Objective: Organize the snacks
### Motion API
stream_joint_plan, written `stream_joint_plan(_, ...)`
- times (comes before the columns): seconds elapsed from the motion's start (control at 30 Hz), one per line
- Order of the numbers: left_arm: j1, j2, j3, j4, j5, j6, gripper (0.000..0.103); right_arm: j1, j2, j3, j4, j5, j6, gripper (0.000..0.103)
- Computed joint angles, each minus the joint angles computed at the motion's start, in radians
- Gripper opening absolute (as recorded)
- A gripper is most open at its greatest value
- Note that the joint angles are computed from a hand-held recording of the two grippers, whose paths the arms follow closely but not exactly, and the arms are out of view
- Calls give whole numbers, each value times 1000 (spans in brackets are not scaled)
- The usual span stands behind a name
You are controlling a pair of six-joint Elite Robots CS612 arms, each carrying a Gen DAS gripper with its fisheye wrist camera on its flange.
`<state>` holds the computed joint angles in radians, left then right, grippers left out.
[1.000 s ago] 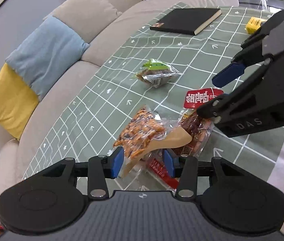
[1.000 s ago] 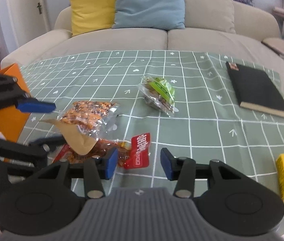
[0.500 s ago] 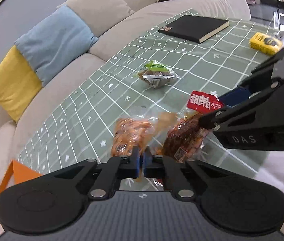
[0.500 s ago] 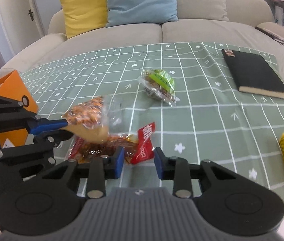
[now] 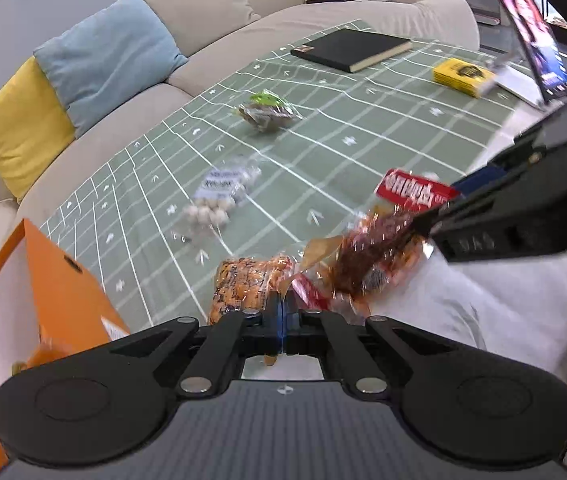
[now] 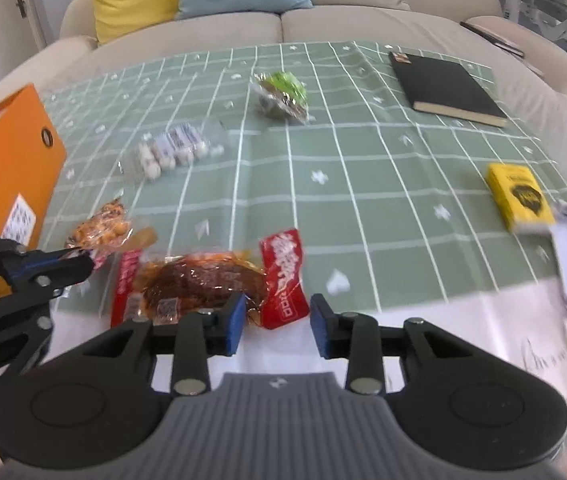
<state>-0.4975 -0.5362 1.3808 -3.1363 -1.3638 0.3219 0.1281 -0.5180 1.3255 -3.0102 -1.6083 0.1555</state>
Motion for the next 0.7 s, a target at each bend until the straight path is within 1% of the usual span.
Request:
stream_joint_plan(0.07,-2,-13,35,-20,3,-5,0,2,-13,23,0,-4,3,32)
stream_joint_plan(0.17,0,-34,76,-31,-12,-34,0,8,-30,51,7,-6,-6,32)
stream_joint_plan(0.33,5,-64,124,-28,-51,-60,0,20,-50,86,5,-12,-65,33)
stream_joint_plan(0.37,7,-68,130,-22,-59,-65,1,21,-52,89,5,-9,-77,34)
stream_joint_plan(0.4,12,-73,133,-7,-78,-75,5,21,-55,93,5,-3,-89,37)
stream_joint_plan(0.47,24,-80,139,6,-138,-106,9,24,-59,103,-15,-5,-115,46)
stream_joint_plan(0.53,40,-87,142,13,-214,-150,14,27,-59,113,-55,-7,-153,52)
stream_joint_plan(0.6,53,-91,146,7,-277,-170,31,29,-58,119,-97,-6,-203,56)
stream_joint_plan(0.63,59,-94,148,1,-300,-171,35,31,-57,118,-111,-1,-235,59)
stream_joint_plan(0.7,66,-99,155,-21,-320,-191,51,31,-55,122,-145,19,-315,62)
